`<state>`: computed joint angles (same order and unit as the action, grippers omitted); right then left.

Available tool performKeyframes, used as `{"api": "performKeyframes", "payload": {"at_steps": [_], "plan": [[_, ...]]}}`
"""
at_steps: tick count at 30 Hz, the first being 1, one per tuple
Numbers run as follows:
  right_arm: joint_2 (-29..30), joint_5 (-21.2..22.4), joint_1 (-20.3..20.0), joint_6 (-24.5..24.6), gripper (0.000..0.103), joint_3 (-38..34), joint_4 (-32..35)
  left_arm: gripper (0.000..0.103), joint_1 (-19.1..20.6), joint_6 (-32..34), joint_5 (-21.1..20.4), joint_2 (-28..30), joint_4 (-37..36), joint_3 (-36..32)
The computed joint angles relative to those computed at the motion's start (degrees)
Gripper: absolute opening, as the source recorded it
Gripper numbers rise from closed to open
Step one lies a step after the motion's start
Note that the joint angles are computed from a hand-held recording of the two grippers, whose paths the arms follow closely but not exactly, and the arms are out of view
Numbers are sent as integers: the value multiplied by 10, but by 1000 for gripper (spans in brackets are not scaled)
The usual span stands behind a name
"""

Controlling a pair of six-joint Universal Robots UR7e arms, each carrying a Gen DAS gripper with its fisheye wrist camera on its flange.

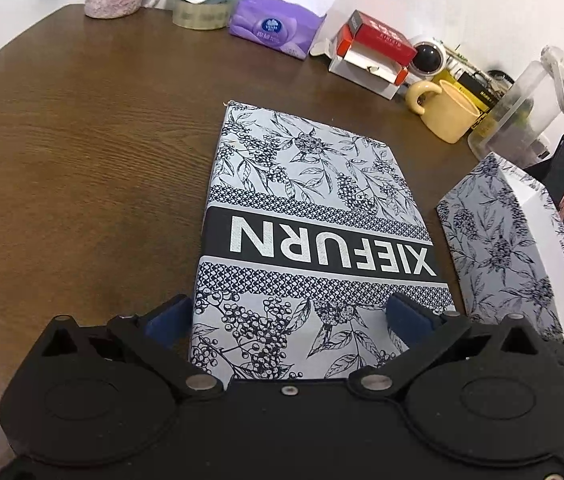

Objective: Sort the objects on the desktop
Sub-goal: 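Lift the lid with both grippers toward the open floral box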

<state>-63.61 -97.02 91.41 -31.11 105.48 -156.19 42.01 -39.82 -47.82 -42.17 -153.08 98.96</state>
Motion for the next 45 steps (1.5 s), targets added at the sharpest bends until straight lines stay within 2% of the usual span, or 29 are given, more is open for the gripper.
{"api": "performKeyframes", "payload": {"at_steps": [9,19,28,35,45], "plan": [[-35,20,-1,-20,103,49,-26,103,-38,-48,30,-45,2,63],[-81,33,-7,-31,103,113,-53,103,-80,-106,40,-97,16,134],[-126,32,10,-32,103,184,-88,103,-120,-158,52,-140,32,192],[-156,27,20,-38,103,217,-94,103,-148,-193,59,-165,44,225],[-188,40,11,-51,103,244,-84,103,-174,-240,64,-178,71,245]]}}
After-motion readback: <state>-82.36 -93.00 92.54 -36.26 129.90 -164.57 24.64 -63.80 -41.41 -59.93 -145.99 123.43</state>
